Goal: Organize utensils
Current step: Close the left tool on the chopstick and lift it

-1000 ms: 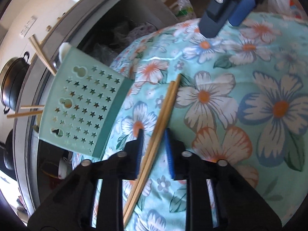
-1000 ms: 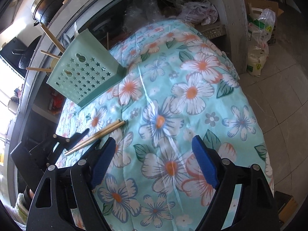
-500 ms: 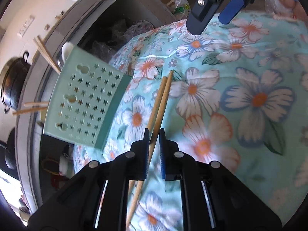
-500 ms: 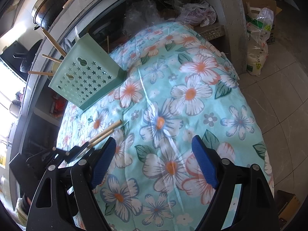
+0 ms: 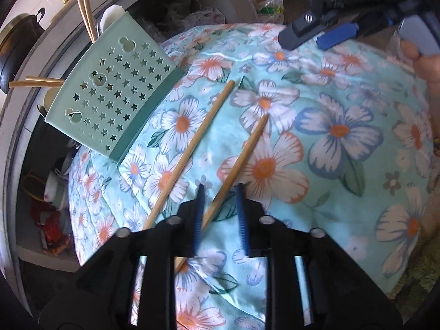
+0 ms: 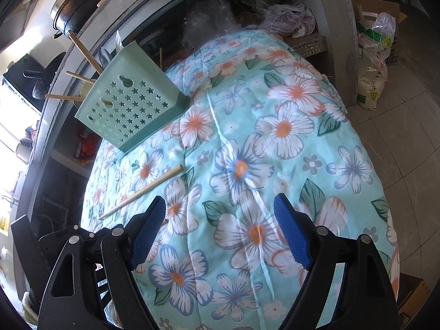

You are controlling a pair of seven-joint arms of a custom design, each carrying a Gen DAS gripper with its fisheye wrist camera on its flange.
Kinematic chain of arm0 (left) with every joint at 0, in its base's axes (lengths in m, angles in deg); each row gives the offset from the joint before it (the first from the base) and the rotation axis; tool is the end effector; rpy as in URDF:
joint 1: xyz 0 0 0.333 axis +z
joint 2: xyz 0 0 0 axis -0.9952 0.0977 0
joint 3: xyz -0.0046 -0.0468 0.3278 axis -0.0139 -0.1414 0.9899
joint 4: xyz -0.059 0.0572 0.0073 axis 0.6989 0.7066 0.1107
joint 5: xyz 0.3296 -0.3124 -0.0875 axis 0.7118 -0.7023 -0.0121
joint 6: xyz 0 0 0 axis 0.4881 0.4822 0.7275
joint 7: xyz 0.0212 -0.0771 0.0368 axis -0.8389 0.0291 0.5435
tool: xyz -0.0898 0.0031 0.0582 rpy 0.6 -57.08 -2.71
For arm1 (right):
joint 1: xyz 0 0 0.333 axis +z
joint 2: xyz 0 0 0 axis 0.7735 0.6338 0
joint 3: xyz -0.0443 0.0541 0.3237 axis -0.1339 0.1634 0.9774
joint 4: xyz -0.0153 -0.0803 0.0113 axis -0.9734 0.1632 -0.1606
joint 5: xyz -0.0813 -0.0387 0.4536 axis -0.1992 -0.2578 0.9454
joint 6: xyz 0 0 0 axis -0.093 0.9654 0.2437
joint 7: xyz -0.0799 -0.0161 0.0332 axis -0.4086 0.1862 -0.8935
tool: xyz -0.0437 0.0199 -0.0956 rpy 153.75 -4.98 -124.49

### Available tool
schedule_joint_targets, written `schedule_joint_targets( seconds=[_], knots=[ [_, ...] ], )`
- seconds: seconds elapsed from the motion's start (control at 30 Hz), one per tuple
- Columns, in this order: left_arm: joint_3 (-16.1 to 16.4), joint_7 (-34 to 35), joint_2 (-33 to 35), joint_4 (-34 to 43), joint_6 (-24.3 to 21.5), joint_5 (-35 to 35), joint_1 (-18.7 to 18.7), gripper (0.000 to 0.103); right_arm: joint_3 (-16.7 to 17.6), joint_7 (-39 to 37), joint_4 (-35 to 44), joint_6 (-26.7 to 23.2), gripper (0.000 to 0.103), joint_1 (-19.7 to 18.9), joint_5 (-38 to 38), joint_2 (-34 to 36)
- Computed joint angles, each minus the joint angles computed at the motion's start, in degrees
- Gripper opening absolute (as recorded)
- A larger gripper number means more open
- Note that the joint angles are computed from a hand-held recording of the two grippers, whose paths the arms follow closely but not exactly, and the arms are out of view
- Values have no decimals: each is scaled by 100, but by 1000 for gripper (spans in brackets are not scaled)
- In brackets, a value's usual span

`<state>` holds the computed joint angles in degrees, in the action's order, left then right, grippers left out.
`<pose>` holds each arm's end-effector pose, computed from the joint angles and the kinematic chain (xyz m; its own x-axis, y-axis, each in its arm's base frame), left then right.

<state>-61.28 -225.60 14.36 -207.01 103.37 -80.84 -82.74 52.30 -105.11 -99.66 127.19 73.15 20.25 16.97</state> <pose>0.6470 -0.0718 0.3797 -0.8790 -0.2675 -0.3947 -0.0709 0.8920 -0.4465 0.5526 0.3101 0.3744 -0.4774 -0.7196 -0.5042 -0.5491 0.6923 -0.4682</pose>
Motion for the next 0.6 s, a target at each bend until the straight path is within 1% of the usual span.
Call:
schedule_joint_targets(
  seconds=[0.03,0.07,0.13,0.4,0.6],
  knots=[
    [12,-87,-5,36,-120,56,1,40,-3,15,-2,9,79,0,-7,1],
    [10,-93,-22,43,-190,35,5,45,-6,31,-7,22,79,-2,-9,5],
    [-3,-5,-56,24,-259,-63,-3,46,-11,44,-14,59,79,-5,7,17],
    [-55,223,-18,26,-188,-368,-123,46,-24,3,-25,65,79,-1,81,10],
    [-144,289,116,151,-115,-379,-189,45,-28,-1,-38,77,79,-3,118,9]
  ],
)
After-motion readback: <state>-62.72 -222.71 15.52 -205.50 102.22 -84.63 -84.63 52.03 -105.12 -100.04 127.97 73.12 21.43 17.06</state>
